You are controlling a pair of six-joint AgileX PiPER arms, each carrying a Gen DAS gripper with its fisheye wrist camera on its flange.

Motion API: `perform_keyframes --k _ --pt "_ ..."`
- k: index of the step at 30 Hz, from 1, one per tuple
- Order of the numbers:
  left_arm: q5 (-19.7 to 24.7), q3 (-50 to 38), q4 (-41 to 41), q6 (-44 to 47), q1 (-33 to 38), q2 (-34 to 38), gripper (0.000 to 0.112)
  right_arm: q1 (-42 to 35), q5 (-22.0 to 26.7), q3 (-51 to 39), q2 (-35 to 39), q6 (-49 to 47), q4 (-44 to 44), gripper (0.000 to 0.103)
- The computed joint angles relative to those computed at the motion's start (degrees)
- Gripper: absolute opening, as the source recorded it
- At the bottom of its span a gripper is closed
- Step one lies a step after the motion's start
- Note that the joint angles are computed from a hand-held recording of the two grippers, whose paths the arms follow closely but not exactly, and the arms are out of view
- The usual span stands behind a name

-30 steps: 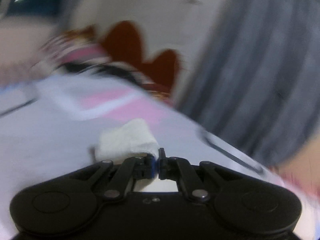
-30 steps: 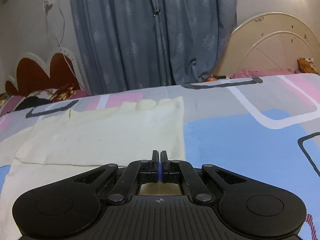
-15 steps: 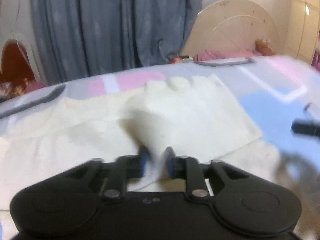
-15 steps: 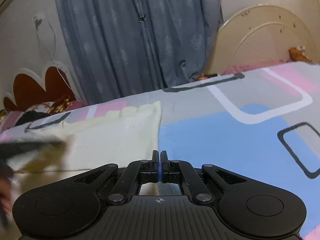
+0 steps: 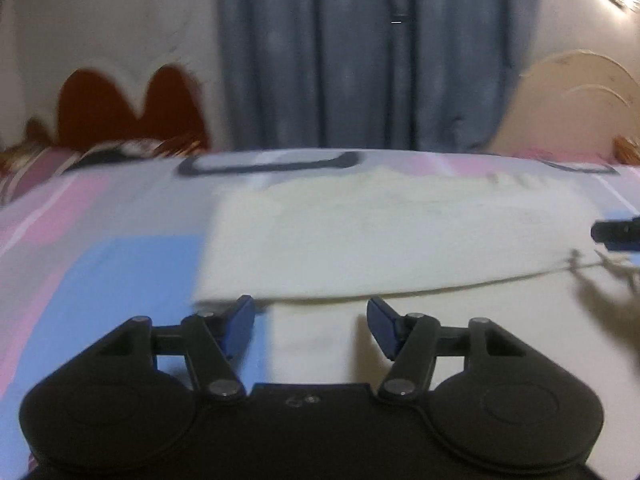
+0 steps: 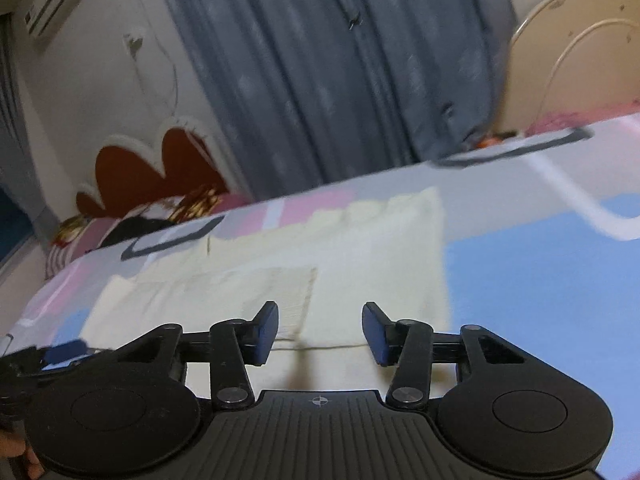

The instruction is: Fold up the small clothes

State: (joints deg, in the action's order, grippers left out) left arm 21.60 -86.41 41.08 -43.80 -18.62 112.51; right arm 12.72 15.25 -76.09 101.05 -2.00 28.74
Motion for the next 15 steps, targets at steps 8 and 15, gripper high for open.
perform_keyframes --k 8,15 --pt "-1.2 -4.2 -10.6 4.3 4.4 3.7 0.064 2.6 9.6 -16.8 11.5 9.8 -11.3 0.007" --pt "-3.4 -1.6 -6.3 0.9 4.8 3.3 0.060 3.3 -1.7 -12.1 3.0 7.4 -17.1 0.004"
